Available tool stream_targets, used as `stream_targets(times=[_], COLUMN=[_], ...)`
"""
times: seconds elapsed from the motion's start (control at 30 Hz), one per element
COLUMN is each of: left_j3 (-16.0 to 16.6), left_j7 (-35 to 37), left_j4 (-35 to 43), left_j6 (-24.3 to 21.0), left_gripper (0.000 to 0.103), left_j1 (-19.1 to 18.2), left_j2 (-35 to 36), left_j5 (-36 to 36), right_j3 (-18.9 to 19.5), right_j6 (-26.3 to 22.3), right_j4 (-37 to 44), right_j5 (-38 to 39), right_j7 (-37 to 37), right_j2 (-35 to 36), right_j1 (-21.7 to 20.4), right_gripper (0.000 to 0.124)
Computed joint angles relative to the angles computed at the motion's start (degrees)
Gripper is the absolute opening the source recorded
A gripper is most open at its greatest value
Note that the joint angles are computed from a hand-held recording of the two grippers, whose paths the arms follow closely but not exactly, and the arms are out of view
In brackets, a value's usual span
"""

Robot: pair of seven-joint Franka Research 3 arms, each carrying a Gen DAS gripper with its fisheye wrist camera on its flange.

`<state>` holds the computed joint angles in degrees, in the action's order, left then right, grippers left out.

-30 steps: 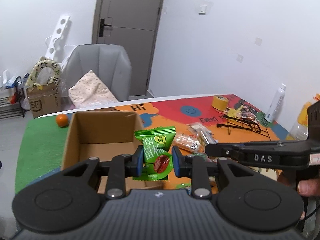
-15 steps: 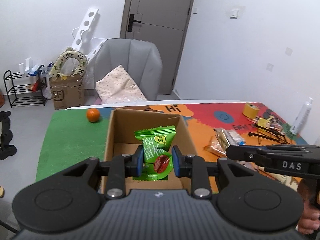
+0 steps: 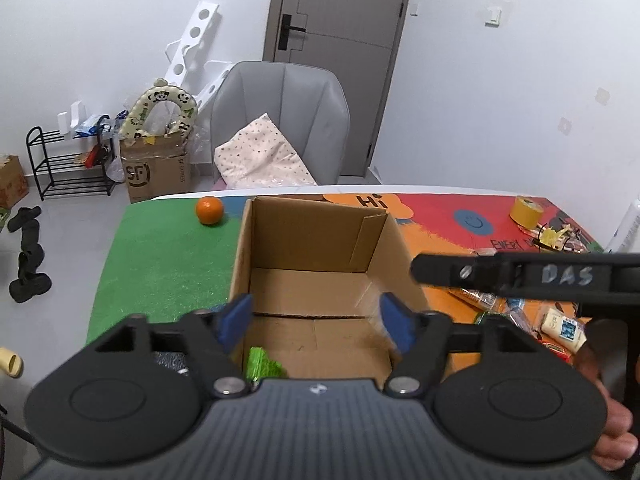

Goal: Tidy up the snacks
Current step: 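Open both grippers over the cardboard box to drop the snacks, then reach the left gripper to the blue candy while the right reaches the red bar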

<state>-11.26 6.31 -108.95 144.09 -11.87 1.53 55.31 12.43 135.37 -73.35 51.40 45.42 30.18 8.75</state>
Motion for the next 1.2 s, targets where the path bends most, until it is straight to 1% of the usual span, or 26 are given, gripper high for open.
stream_targets(times=[0.07, 0.13, 0.2, 0.23, 0.27, 0.37, 0.5, 0.6, 0.67, 0.73, 0.8, 1.07, 1.2], left_j3=[-0.17, -0.32, -0.45, -0.52, -0.66, -0.86, -0.69, -0.51, -0.34, -0.23, -0.17, 0.43, 0.77], left_j7=[-0.95, -0.67, 0.38, 0.53, 0.25, -0.4, -0.96, -0.74, -0.6, 0.13, 0.87, 4.17, 5.44], left_j4=[-0.18, -0.14, 0.23, 0.64, 1.2, 2.99, 5.19, 6.87, 7.6, 7.9, 8.69, 12.81, 14.54], left_j6=[-0.09, -0.17, 0.08, -0.22, -1.03, -2.97, -2.58, -3.02, -2.72, -0.96, 0.18, 0.08, 0.38], left_gripper=[0.088, 0.091, 0.091, 0.091, 0.091, 0.091, 0.091, 0.092, 0.099, 0.103, 0.103, 0.103, 0.103], left_j1=[-0.19, -0.31, -0.48, -0.7, -1.11, -2.42, -3.81, -5.01, -5.76, -6.07, -6.45, -9.08, -10.25], left_j2=[-0.13, 0.04, 0.58, 0.94, 1.37, 2.76, 4.59, 5.86, 6.49, 6.9, 7.65, 11.23, 13.05], left_j5=[-0.33, -2.48, -4.95, -5.26, -4.78, -3.41, -3.58, -3.07, -2.21, -2.66, -3.53, -5.08, -6.16], right_j3=[-0.22, -0.68, -1.5, -1.81, -2.05, -2.84, -3.57, -4.04, -4.53, -4.86, -5.12, -6.16, -6.34], right_j6=[-0.74, -0.73, 1.13, 2.05, 3.17, 4.32, 5.73, 5.48, 6.04, 6.47, 6.47, 6.45, 6.27], right_j4=[-0.97, -2.94, -5.2, -6.26, -7.56, -9.61, -12.23, -12.92, -13.65, -14.36, -14.78, -15.77, -15.92], right_j5=[0.35, 0.65, 0.24, 0.21, 0.6, 0.9, 1.31, 2.03, 1.92, 1.71, 1.82, 2.23, 4.33], right_j7=[0.14, -0.3, -1.07, -1.45, -1.83, -2.19, -3.81, -3.81, -3.73, -4.2, -4.63, -5.41, -6.03], right_j2=[-0.73, -2.14, -3.62, -4.26, -5.09, -6.44, -8.04, -8.44, -8.86, -9.27, -9.48, -9.72, -9.51], right_j1=[-0.75, -1.46, -1.47, -1.55, -1.79, -2.43, -3.31, -4.03, -4.22, -4.52, -5.0, -6.81, -8.26], right_gripper=[0.064, 0.065, 0.073, 0.08, 0.084, 0.086, 0.093, 0.095, 0.097, 0.097, 0.097, 0.097, 0.097])
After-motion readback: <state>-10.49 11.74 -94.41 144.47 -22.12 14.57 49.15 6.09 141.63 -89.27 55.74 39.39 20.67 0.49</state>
